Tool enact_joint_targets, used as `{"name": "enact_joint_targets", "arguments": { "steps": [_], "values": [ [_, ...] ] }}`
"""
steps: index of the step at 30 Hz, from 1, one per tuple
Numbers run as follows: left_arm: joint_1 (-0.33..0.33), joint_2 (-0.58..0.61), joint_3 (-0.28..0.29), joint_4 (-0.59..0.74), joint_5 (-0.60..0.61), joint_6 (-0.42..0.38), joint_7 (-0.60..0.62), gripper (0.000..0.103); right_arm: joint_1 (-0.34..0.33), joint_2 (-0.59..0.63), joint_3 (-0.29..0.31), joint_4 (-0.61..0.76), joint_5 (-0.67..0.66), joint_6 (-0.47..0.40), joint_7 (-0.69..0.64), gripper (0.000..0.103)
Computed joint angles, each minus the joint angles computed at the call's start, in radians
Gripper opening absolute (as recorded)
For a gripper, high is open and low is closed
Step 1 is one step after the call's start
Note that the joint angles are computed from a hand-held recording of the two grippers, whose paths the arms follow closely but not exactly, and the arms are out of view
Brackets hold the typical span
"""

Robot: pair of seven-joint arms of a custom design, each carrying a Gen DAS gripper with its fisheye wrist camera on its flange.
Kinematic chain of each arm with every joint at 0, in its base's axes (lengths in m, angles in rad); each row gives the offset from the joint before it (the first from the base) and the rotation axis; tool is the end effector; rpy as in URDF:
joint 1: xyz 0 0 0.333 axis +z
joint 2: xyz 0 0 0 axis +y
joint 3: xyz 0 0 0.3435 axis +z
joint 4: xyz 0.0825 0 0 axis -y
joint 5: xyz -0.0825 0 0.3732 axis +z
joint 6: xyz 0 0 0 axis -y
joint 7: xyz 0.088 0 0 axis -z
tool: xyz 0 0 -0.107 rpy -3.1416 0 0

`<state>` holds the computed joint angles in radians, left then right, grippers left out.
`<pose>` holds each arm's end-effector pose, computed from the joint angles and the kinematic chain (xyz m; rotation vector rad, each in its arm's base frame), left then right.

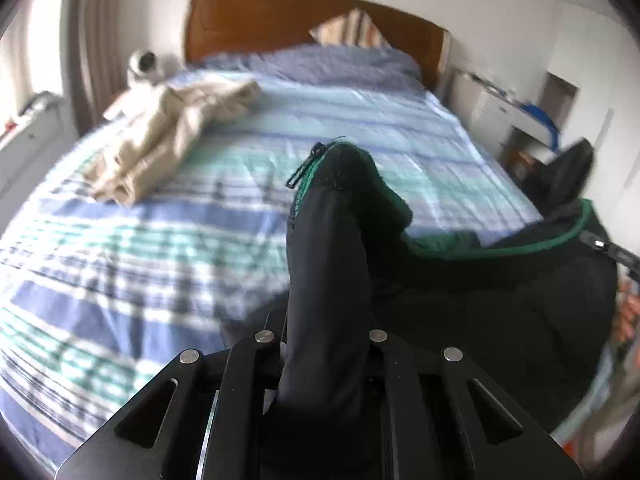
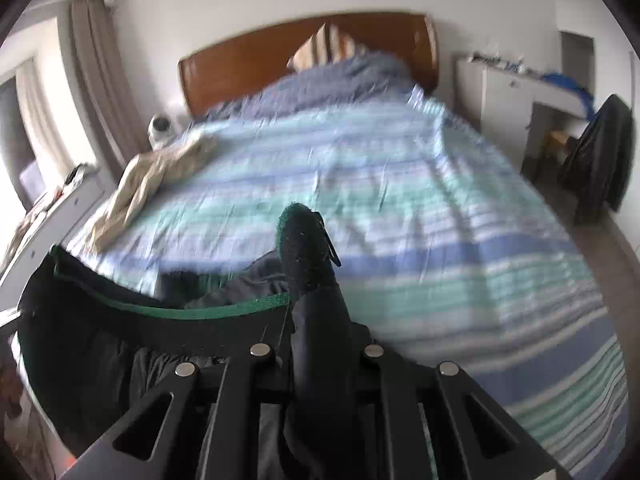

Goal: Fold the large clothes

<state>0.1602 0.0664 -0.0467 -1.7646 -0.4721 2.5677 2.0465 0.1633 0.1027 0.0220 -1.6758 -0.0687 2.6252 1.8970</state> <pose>0.6186 0.0788 0.6322 -1.7403 1.8478 -0.9215 0.6268 0.1183 0.6650 -1.5930 1.7565 -0.5997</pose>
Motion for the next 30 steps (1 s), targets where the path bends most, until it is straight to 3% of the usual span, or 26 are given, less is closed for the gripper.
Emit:
{"name": "enact_joint_targets", "arguments": {
  "steps": [3, 5, 6, 7, 8, 10, 12, 20, 26, 30],
  "values": [
    [-0.037, 0.077, 0.018, -0.012, 0.207, 0.127, -0.177, 0.015, 0.017, 0.086, -0.012, 0.060, -0.076, -0.016, 0.076, 0.014],
    [-0.069, 0.147, 0.055, -0.023, 0.373, 0.139, -0.319, 0.019, 0.027, 0.133, -0.016, 0.057, -0.108, -0.045, 0.109, 0.014],
    [-0.071, 0.170, 0.062, -0.028, 0.406, 0.142, -0.344, 0.027, 0.029, 0.169, -0.016, 0.056, -0.112, -0.090, 0.118, 0.014],
    [-0.051, 0.186, 0.045, -0.069, 0.376, 0.191, -0.322, 0.033, 0.024, 0.193, -0.009, 0.051, -0.095, -0.106, 0.113, 0.014],
    [-0.012, 0.182, 0.002, -0.107, 0.280, 0.263, -0.262, 0.036, 0.006, 0.203, 0.008, 0.010, -0.047, -0.068, 0.098, 0.015],
    [-0.008, 0.183, 0.000, -0.117, 0.259, 0.290, -0.249, 0.038, 0.019, 0.187, -0.015, -0.068, -0.080, 0.057, 0.166, 0.015],
    [-0.009, 0.189, -0.002, -0.118, 0.252, 0.306, -0.232, 0.039, 0.014, 0.191, -0.016, -0.093, -0.084, 0.111, 0.189, 0.015],
    [0.042, 0.217, -0.064, -0.099, 0.076, 0.301, -0.128, 0.045, -0.053, 0.207, 0.049, -0.139, 0.045, 0.230, 0.117, 0.015],
    [0.034, 0.216, -0.058, -0.100, 0.031, 0.293, -0.104, 0.045, -0.060, 0.209, 0.065, -0.152, 0.088, 0.257, 0.096, 0.015],
    [0.016, 0.218, -0.038, -0.095, 0.053, 0.282, -0.126, 0.046, -0.124, 0.213, 0.133, -0.161, 0.205, 0.280, 0.010, 0.014]
  ]
}}
